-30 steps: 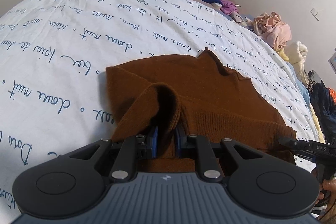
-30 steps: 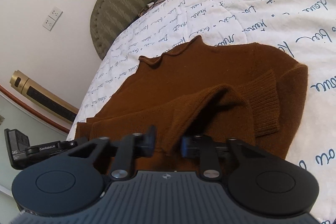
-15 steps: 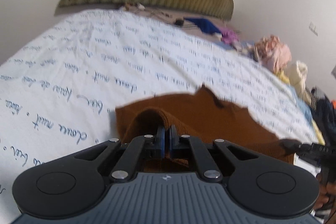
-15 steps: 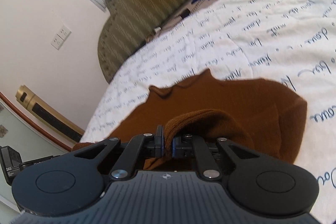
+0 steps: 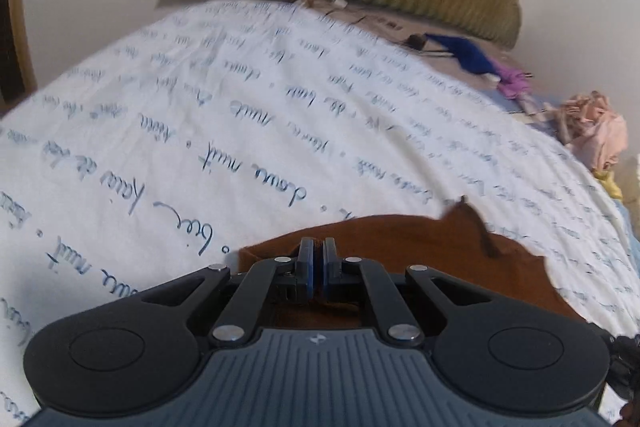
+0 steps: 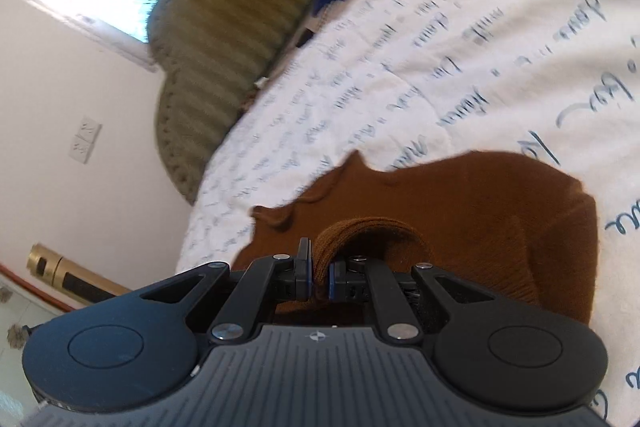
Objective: Fold small clothes
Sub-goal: 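Open the left gripper and withdraw both grippers from the folded sweater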
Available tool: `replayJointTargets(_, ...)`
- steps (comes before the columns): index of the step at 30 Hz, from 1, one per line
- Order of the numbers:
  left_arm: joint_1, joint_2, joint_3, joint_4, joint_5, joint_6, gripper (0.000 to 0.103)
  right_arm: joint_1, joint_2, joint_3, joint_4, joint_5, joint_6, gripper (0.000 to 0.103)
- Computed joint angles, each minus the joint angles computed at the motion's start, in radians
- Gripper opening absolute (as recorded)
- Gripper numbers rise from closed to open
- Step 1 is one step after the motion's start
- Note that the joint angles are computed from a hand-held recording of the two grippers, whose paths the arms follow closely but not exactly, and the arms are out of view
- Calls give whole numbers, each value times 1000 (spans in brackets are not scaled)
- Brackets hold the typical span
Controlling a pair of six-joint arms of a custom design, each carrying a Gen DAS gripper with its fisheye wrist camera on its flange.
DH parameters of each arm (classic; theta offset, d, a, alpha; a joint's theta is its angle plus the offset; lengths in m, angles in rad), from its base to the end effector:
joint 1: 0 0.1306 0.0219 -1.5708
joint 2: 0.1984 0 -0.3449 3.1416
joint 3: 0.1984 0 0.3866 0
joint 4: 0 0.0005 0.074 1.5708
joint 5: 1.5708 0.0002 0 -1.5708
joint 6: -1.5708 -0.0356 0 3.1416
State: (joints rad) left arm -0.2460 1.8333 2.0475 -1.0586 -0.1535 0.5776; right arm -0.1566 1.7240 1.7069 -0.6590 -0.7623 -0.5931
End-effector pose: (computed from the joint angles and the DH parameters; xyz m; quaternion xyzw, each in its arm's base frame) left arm 0.6078 -0.1475 0.4399 -0.1807 0.9147 -0.0761 0.3533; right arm 0.6013 -0.0706 0.3852 0.1567 0.8377 0.4144 0.3194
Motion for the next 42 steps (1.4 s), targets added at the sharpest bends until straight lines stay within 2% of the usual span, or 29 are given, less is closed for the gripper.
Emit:
replayJointTargets(1,3,8,3,-3,6,2,5,1,9,7,-12,1,5,18)
replayJointTargets(3,2,12,1,-13,-18,19,5,5,13,4,-22,18,6,29)
replayJointTargets(4,0,6,-8,-7,-31,16,5,6,10,-3,-13,26,4,40)
replayJointTargets(5,-3,-1,-18,3,-47,6,5,6,3,-12,-3,38,4,46)
replayJointTargets(8,-7,-13,-20,1,-91,-18,7,10,-20,-30,15,84,33,47)
replayJointTargets(11,-5,-34,-38,11,-101,-22,10,18,-39,-33,7,94,104,48)
replayJointTargets(15,-22,-29,-31,-26,-114,-64,12,40,-50,-29,-57,111,206,60)
replayJointTargets(19,-48,-9,-26,-68,-154,-120,12,69,-59,-29,-129,204,303,66)
replayJointTargets(22,-57,-10,-43,-72,-170,-151,12,95,-88,-50,-146,299,406,70)
replayJointTargets(26,-61,-18,-62,-63,-188,-165,13,120,-155,-118,-106,369,496,84)
replayJointTargets(29,-62,-19,-68,-63,-193,-169,15,148,-202,-173,-79,423,579,88)
replayJointTargets(34,-67,-24,-91,-50,-212,-179,19,204,-240,-257,-35,578,716,95)
replayJointTargets(36,-72,-27,-101,-43,-233,-186,23,212,-250,-293,6,604,731,98)
replayJointTargets(37,-76,-28,-107,-38,-255,-191,30,213,-256,-308,27,609,728,101)
replayJointTargets(39,-85,-29,-121,-26,-314,-205,52,210,-258,-321,47,605,713,103)
replayJointTargets(40,-90,-34,-135,-10,-349,-212,67,206,-258,-325,56,597,704,103)
replayJointTargets(41,-92,-43,-156,12,-374,-220,72,204,-259,-335,72,590,697,103)
replayJointTargets(42,-91,-55,-177,31,-374,-227,72,200,-265,-352,96,582,695,103)
